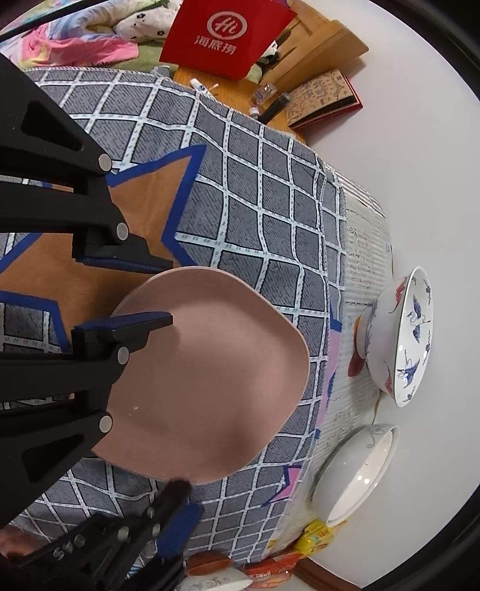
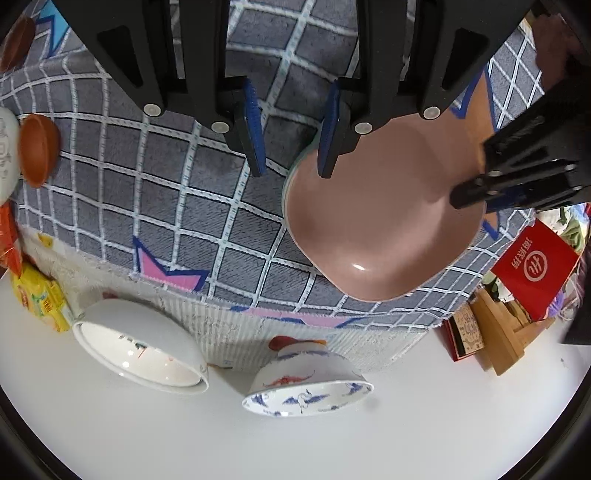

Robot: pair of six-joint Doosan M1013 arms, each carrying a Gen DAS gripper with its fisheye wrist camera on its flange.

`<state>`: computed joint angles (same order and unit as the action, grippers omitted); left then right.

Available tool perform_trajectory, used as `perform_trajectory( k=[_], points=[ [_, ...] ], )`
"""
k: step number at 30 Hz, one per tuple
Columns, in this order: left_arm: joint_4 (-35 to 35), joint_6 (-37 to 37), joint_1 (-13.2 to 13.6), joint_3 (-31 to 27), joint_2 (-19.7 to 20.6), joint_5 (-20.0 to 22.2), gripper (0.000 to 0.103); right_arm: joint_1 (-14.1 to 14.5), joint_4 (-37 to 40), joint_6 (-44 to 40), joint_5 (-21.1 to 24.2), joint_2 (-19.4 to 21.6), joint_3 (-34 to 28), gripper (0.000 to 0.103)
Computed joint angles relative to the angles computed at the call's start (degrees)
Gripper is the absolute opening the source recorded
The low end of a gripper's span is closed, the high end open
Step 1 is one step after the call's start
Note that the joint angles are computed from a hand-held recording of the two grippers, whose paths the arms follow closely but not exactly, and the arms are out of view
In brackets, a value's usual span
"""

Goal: Organize plates and bowls

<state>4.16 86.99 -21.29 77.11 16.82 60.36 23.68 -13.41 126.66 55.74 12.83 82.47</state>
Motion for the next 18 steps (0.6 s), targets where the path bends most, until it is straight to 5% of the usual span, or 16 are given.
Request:
perform_trajectory(
  k=[9,18],
  points=[
    [1.8,-1.7,-1.1,0.8,-2.5,-1.0,0.02,-0.3,-4.5,5.2,-1.7,-5.9,4.3,0.039],
    [1.2,-1.3,-4.1,1.4,-4.9,-2.8,0.026,-1.2,-16.3,16.5,2.7,-13.2,10.3,0.04]
  ],
)
